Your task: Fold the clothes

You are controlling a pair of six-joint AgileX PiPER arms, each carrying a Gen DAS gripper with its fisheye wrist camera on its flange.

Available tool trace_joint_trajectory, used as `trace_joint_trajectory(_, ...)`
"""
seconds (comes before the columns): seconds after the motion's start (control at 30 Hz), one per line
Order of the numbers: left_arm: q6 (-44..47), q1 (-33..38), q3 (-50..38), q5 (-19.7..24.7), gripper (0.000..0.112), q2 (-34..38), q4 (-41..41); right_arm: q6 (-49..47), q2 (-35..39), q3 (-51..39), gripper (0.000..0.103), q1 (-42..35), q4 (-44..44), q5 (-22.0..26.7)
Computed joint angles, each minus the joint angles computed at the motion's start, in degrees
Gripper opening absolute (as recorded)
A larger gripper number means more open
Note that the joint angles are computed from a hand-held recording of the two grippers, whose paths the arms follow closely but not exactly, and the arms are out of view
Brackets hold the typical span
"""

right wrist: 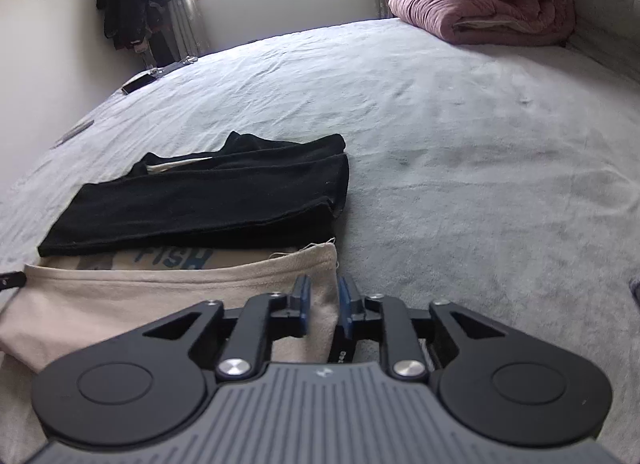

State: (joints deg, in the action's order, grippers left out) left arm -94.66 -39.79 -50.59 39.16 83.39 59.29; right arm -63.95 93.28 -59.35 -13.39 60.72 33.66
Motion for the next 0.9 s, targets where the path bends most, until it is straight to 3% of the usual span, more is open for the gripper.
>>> trace_joint_trajectory(0.17, -2.3, 2.3, 4.9, -3.7, 0.027, -7.8, -4.6, 3.9, -1.5, -1.4, 0.037, -8.0, -1.2, 13.5)
trace_joint_trajectory(0.37, -2.5, 0.8, 10.5, -7.8, 0.03, -13.5, -12.0, 6.3, -2.4, 0.0, 0.037, -14.0, -1.9, 22.8)
trace_joint_trajectory(0.53, -9.4, -4.5, 12.4, -5.6, 0.03, -14.4, -9.3, 5.5, -3.7, 2.2, 0.035, -14.1, -1.9, 22.6)
trace_joint_trajectory(0.73, -12.9, -4.8, 13.5, -7.6, 0.031, -13.2, -8.1, 3.7, -4.5, 4.3, 0.03, -11.4, -2.5, 19.5)
trace_joint_trajectory(0.77, -11.6, -4.6, 13.3, -8.3, 0.029, -12.7, -8.5, 3.1, -4.9, 4.7, 0.025, -10.8, -2.6, 18.7)
trace_joint_trajectory(0.8, -10.5, -5.1, 12.9, -7.9, 0.027, -12.0, -8.5, 2.5, -5.6, 5.4, 0.013, -9.9, -3.1, 17.0)
trace_joint_trajectory(0.9, -7.7, -6.9, 11.1, -4.8, 0.011, -9.8, -8.0, 1.8, -6.7, 6.5, 0.008, -9.4, -3.6, 15.0)
